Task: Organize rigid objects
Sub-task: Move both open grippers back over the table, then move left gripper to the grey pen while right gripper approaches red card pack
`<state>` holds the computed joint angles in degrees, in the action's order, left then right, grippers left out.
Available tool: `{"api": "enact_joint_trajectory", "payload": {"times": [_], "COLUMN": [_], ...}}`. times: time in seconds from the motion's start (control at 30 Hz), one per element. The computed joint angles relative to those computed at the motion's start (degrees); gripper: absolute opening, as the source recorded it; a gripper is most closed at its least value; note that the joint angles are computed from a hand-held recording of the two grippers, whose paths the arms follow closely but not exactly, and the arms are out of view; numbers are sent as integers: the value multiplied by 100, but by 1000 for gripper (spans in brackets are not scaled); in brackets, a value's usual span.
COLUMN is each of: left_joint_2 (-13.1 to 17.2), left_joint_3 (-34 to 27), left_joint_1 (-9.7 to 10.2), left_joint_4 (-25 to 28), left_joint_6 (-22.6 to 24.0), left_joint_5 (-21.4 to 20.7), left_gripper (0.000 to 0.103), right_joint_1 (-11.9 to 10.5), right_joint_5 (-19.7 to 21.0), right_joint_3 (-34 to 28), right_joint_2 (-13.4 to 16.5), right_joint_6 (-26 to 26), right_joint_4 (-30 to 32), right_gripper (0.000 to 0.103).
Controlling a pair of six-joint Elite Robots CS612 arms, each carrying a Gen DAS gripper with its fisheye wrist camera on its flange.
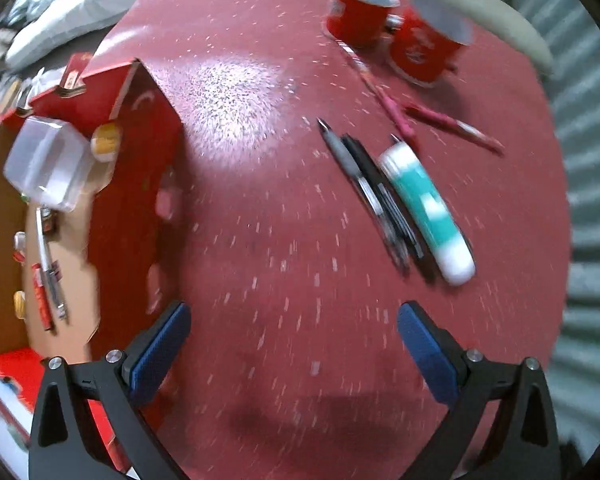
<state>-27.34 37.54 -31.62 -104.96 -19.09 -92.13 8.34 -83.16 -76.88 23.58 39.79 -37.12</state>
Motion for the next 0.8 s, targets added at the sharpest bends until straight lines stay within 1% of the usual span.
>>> {"api": "enact_joint_trajectory", "payload": {"times": [0.07, 0.17, 0.27, 0.4, 0.5, 0.57, 0.6, 0.63, 0.7, 0.73, 0.77, 0.8], "left_joint_2": [297, 611, 830, 1170, 1197, 1217, 1311, 1288, 1442, 1531, 1511, 1601], "left_joint_3": [-459, -957, -1318, -1922, -1930, -1967, -2159, -2114, -2405, -2573, -2500, -2668], "left_joint_1": [-15, -21, -32, -56, -25, -27, -31, -28, 5, 7, 14, 13], "left_joint_4": [205, 391, 497, 944, 894, 882, 980, 954, 1108, 1237, 1227, 1312], "left_joint_6": [-230, -456, -611, -796, -917, -905, -916, -951, -1009, -987, -964, -973], "left_joint_5": [125, 95, 74, 257, 183, 241, 248, 220, 14, -17, 8, -3], "left_gripper": [103, 103, 103, 103, 103, 103, 103, 103, 103, 103, 103, 103], "right_joint_1": [-63, -149, -210, -298, -317, -317, -321, -325, -332, -333, -326, -334], "right_joint_5": [31, 129, 180, 297, 288, 273, 272, 281, 309, 323, 325, 333], "right_joint_3": [-177, -353, -480, -573, -593, -555, -551, -537, -508, -501, -477, -470], "right_joint_2": [74, 167, 250, 321, 339, 338, 346, 348, 356, 359, 364, 361], "right_joint_6": [-23, -97, -229, -374, -539, -664, -710, -751, -783, -757, -721, -712], "right_joint_4": [76, 138, 245, 300, 305, 252, 229, 216, 190, 173, 138, 133], "right_gripper": [102, 102, 102, 102, 102, 102, 102, 102, 102, 102, 102, 102]}}
